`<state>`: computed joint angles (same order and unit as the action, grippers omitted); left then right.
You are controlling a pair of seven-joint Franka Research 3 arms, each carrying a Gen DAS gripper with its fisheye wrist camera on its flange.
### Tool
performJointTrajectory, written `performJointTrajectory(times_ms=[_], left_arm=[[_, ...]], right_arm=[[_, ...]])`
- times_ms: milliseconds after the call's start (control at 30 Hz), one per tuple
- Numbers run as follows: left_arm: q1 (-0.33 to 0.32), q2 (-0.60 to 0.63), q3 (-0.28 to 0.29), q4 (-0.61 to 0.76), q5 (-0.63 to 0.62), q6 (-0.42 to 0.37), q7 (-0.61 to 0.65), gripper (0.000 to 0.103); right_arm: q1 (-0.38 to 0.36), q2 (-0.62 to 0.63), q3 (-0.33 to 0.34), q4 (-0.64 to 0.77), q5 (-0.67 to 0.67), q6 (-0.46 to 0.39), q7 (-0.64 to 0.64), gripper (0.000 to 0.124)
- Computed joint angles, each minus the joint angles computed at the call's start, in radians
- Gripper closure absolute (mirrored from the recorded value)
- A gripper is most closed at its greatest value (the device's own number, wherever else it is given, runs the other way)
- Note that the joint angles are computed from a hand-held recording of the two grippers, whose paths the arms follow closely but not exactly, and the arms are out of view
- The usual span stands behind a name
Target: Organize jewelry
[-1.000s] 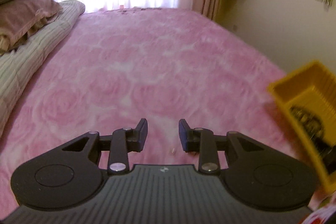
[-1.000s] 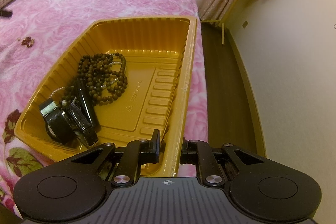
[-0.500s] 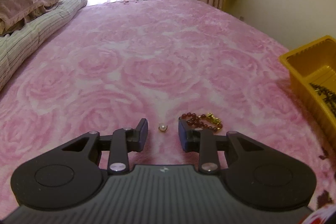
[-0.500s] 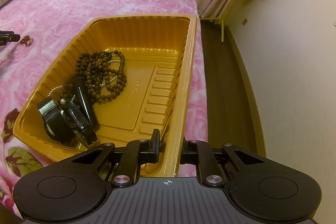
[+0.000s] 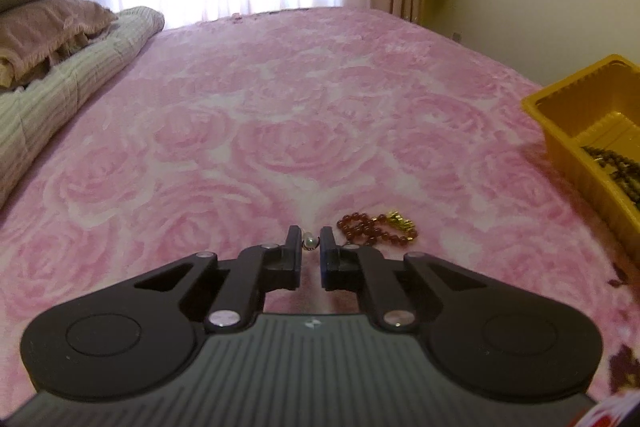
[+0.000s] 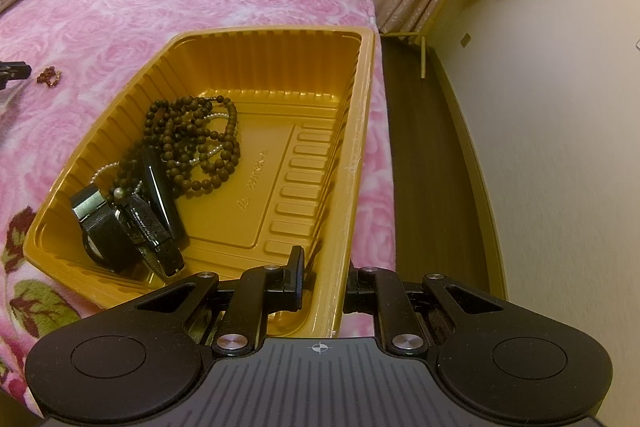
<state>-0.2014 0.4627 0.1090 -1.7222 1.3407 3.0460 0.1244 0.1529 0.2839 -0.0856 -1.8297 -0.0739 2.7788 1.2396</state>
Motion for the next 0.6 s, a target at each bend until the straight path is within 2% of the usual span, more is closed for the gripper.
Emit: performJointTrajectory(times_ms=[100, 200, 333, 433, 533, 600], left_arm=[[-0.011, -0.028, 0.003, -0.015, 0.042, 0.014, -0.031, 0.096], [-0.006, -0.053, -0.02, -0.021, 0.065, 0.039, -0.034, 0.096], [0.014, -0.061, -0.074, -0.018, -0.014, 0.121, 0.061, 0.096], [0.047, -0.051, -0.149, -0.018, -0.151, 0.168, 0.216, 0.096], [0.129, -0.027, -0.291, -0.009, -0.284, 0.179, 0.387, 0.096], [0.146, -0.011, -0.338, 0.006, -0.327, 0.181, 0.453, 0.096]], right_arm=[[0.0, 0.0, 0.0, -0.001, 0.001, 0.0, 0.0, 0.108], [-0.001, 0.001, 0.001, 0.0, 0.004, 0.001, -0.001, 0.108], [-0.001, 0.001, 0.0, -0.001, 0.005, 0.004, -0.003, 0.108], [-0.001, 0.001, 0.001, -0.001, 0.007, 0.005, -0.005, 0.108], [-0.001, 0.001, 0.001, 0.001, 0.007, 0.003, -0.005, 0.108], [0.0, 0.0, 0.0, -0.001, 0.007, 0.004, -0.004, 0.108]])
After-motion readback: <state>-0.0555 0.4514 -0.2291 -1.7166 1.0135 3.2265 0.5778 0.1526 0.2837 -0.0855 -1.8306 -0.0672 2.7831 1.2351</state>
